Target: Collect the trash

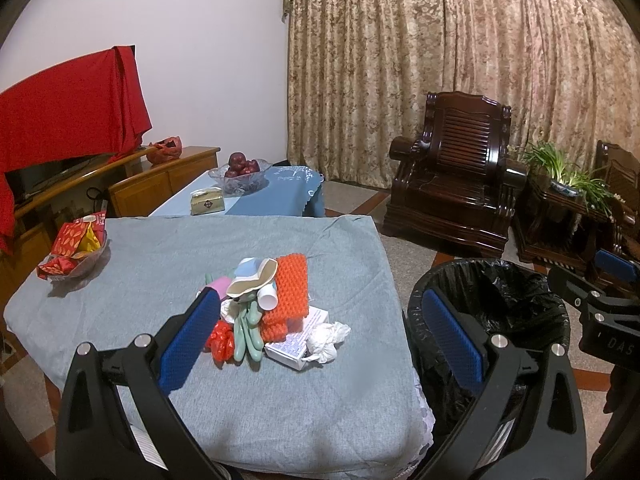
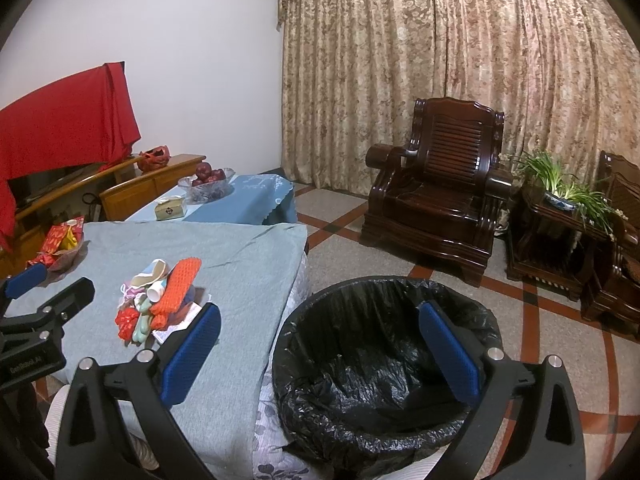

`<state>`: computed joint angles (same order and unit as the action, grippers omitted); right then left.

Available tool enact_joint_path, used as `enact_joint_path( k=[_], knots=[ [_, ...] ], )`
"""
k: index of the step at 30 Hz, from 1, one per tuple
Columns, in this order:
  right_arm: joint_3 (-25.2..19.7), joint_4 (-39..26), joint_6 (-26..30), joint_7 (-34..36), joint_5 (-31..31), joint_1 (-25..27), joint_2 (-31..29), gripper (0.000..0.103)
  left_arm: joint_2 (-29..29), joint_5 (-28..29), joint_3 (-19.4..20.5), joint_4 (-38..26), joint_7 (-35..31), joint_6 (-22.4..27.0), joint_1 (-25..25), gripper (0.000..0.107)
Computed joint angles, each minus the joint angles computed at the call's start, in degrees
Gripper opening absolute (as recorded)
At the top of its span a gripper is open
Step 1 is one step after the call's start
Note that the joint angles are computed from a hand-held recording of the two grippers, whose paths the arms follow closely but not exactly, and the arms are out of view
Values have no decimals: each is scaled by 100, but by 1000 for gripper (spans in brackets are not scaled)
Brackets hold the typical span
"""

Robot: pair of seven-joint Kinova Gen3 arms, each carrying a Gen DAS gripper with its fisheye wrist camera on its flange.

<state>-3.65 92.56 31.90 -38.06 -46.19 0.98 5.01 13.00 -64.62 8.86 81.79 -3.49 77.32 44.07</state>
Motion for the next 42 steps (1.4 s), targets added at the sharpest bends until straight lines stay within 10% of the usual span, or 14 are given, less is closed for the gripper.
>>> enact_joint_path(
  k=[42],
  knots=[
    [-617, -567, -34, -974, 1106, -567, 874, 97, -586, 140, -31, 1484, 799, -738, -1037, 98]
  ],
)
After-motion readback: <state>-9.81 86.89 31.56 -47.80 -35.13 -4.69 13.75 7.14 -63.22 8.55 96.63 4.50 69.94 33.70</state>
